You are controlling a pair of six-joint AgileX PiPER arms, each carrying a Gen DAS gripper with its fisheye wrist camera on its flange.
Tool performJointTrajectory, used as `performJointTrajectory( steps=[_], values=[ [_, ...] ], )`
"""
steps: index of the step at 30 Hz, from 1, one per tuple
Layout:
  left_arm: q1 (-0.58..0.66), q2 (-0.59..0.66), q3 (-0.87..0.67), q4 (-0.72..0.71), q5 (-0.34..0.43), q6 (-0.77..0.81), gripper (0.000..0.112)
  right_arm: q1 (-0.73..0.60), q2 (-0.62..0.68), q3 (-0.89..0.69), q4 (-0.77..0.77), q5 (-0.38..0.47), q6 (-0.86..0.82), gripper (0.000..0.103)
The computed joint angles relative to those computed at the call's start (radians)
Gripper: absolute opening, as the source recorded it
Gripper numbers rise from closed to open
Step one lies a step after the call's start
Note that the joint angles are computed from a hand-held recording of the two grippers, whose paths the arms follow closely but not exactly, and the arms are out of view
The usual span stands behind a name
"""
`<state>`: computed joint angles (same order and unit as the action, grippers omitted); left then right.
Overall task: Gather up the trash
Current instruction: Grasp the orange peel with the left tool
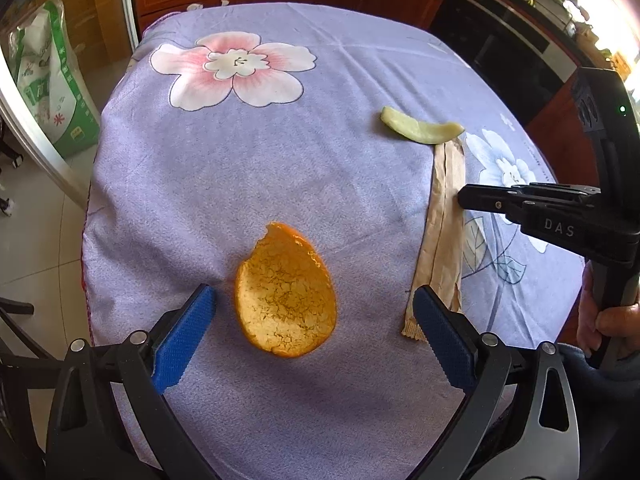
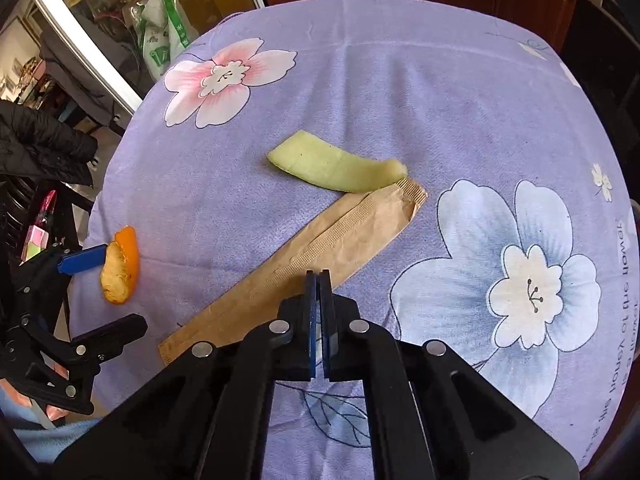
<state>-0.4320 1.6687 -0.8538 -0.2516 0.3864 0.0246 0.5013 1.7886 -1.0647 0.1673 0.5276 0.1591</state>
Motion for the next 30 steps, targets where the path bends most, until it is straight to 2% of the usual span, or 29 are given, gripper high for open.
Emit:
performJointTrajectory(
  steps=[6, 10, 11, 13, 14, 18, 19, 20, 21, 23, 28, 30],
  values=[
    [-0.015, 0.006, -0.057, 0.043, 0.029, -0.02, 0.099, -0.064, -0.008, 0.005, 0.025, 0.015, -0.014, 0.003],
    [0.007, 0.0, -0.043, 0.026, 0.033, -0.002, 0.099, -0.079, -0.029, 0.005, 0.045, 0.017, -0.037, 0.01],
    [0.014, 0.0, -0.037, 0.012, 0.032, 0.01, 0.099, -0.08, -0.028, -0.002, 0.041, 0.017, -0.035, 0.015],
    [0.018, -0.004, -0.023, 0.014, 0.024, -0.002, 0.097, -0.085, -0.024, -0.026, 0.012, 0.013, -0.018, 0.045],
    [0.02, -0.007, -0.014, -0.002, 0.017, 0.008, 0.092, -0.091, -0.017, -0.045, 0.005, 0.015, -0.018, 0.048],
    [0.016, -0.009, -0.002, 0.026, 0.003, -0.029, 0.07, -0.098, 0.026, -0.115, -0.042, 0.017, 0.0, 0.048],
    [0.012, -0.012, 0.001, 0.048, -0.002, -0.054, 0.06, -0.098, 0.039, -0.129, -0.043, 0.017, -0.001, 0.048],
    [0.01, -0.014, 0.003, 0.068, -0.006, -0.075, 0.043, -0.1, 0.052, -0.141, -0.037, 0.015, -0.012, 0.048],
    [0.013, -0.018, 0.007, 0.064, -0.011, -0.072, 0.035, -0.1, 0.06, -0.148, -0.033, 0.011, -0.02, 0.048],
    [0.024, -0.032, 0.015, 0.001, -0.017, -0.01, 0.013, -0.1, 0.079, -0.162, -0.022, 0.009, -0.03, 0.048],
    [-0.001, -0.037, -0.016, 0.036, -0.017, -0.039, 0.009, -0.097, 0.107, -0.172, -0.001, 0.001, -0.05, 0.048],
    [-0.003, -0.023, -0.044, -0.023, -0.001, 0.024, 0.009, -0.09, 0.108, -0.171, 0.005, -0.004, -0.058, 0.046]
  ],
)
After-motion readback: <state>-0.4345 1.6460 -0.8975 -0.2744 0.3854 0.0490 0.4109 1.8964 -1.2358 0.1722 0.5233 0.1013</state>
